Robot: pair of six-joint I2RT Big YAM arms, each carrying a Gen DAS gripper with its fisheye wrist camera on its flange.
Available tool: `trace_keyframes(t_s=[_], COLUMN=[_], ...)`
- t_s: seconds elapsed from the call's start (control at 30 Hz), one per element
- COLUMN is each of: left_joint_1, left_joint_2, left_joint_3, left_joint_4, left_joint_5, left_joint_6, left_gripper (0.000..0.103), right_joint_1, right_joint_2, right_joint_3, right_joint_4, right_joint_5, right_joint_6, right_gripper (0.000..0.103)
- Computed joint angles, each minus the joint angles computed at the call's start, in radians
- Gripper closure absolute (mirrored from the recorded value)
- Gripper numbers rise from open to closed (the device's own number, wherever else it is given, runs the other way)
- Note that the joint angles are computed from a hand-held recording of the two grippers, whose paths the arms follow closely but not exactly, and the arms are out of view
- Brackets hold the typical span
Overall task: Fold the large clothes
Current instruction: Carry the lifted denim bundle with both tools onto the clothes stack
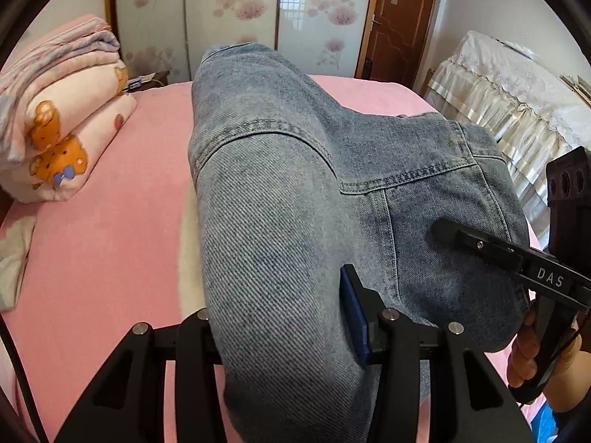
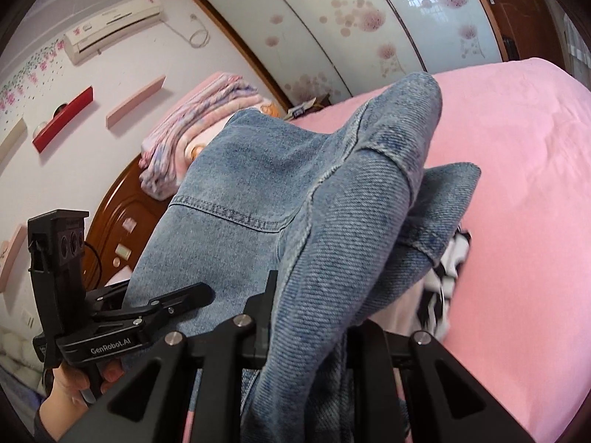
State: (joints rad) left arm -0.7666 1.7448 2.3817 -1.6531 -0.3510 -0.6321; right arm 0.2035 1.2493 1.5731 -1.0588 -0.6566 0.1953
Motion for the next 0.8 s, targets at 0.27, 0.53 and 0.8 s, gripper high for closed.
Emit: trace_keyframes(t_s=[0.27, 0.53, 0.8], left_joint_1=[0.165, 0.235, 0.197], left_joint_2=[0.009, -0.056, -0.035], left_joint_3=[-0.166, -0.386, -0.324], left_joint_4=[0.179, 0.367, 0.256], left_joint_5=[0.130, 0.192, 0.044], left_joint_6=[0.105, 0.110, 0.086], left_gripper=[0.053, 0.034, 0.022], right_joint_1=[0.036, 0.001, 0.026], right_joint_2=[0.147, 0.251, 0.250], right_joint_3=[-0.008, -0.043, 0.076], right_joint_4=[0.163, 0.198, -0.048], right_joint_5=[0.061, 0.061, 0.187], right_joint_6=[0.062, 0.078, -0.088], right_gripper=[0.086, 0.074, 0.064])
